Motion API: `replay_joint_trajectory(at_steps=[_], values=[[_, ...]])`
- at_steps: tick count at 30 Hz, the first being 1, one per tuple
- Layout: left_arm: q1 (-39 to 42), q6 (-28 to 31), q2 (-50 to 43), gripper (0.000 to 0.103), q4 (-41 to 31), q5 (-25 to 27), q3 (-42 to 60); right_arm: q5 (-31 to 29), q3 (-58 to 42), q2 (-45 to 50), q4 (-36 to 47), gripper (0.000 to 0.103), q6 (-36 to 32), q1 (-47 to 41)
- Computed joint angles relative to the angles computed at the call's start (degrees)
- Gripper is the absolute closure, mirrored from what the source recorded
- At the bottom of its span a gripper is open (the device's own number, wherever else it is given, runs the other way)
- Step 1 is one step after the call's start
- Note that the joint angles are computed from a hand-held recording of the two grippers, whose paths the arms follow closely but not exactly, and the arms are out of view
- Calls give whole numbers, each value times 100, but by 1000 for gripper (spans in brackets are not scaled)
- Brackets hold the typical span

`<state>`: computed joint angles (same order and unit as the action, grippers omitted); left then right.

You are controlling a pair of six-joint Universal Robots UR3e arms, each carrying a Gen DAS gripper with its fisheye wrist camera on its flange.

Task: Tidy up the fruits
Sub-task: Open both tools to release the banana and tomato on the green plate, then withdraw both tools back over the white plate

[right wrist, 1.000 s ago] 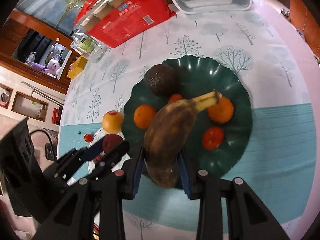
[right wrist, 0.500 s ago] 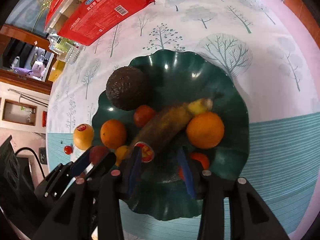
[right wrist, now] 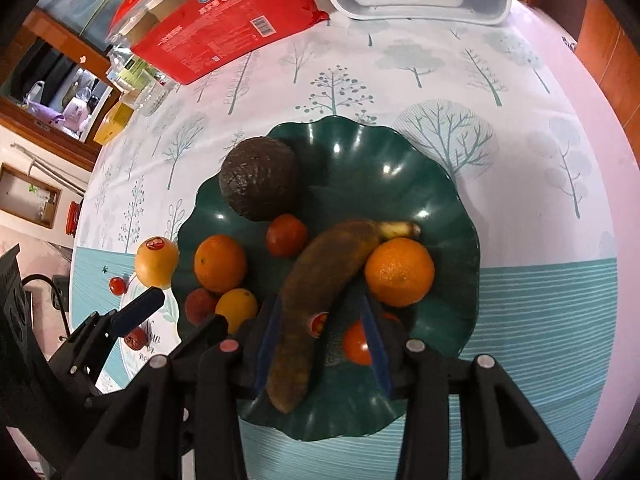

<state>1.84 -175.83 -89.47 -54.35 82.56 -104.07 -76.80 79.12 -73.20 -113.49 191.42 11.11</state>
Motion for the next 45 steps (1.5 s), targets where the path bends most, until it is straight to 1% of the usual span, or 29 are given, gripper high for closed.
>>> replay_joint_trajectory(at_steps=[8,18,25,33,40,43,45], values=[[79,92,202,30,-47,-125,-87,-373,28,-102,-126,62,17,222],[103,172,580,30,-202,-293,-80,-843,255,-426,-380,62,200,442],[270,259,876,20,-407,-410,-66,-1118,405,-703,-557,62,372,565],[688,495,1345,18,-821,-642,32,-1378,175,-811,-491,62,557,778],[1378,974,1876,17,-1415,-983,159,-1664,-335,-691,-293,62,787,1163],[1809,1313,2136,17,-1763,-1195,181,-1861,-714,-491,-149,62,945,1445],[2180,1638,2316,17,-2068,-1365,218,-1959,-996,-331,-32,62,1073,1640]])
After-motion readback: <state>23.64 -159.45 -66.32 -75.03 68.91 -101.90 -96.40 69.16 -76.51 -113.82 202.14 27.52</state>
